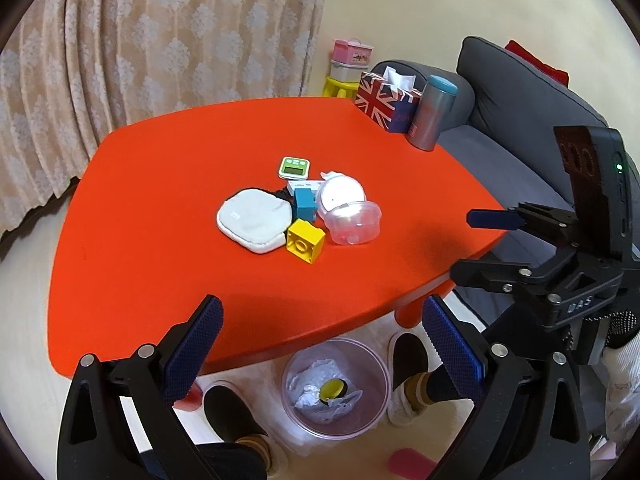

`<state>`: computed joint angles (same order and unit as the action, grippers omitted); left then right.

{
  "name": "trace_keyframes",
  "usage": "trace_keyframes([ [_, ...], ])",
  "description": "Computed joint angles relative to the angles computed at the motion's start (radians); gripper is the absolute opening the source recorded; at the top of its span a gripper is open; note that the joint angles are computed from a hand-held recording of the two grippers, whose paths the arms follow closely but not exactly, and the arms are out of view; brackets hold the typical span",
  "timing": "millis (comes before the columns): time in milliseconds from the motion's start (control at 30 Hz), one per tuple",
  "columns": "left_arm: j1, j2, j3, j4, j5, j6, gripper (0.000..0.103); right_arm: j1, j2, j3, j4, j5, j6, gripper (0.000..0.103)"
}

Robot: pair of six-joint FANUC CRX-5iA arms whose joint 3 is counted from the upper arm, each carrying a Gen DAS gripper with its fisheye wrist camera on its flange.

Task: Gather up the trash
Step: 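Move both open tools back over the table toward the remaining items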

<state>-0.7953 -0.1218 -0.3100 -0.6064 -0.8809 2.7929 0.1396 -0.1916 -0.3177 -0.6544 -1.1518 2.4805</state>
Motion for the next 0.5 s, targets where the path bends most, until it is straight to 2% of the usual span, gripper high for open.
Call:
trace_keyframes([
  [500, 0.139, -0.019, -0.043, 0.107, 0.079, -0.147, 0.096, 0.137, 0.129, 0.061, 0.091, 0.090, -0.009, 0.095],
])
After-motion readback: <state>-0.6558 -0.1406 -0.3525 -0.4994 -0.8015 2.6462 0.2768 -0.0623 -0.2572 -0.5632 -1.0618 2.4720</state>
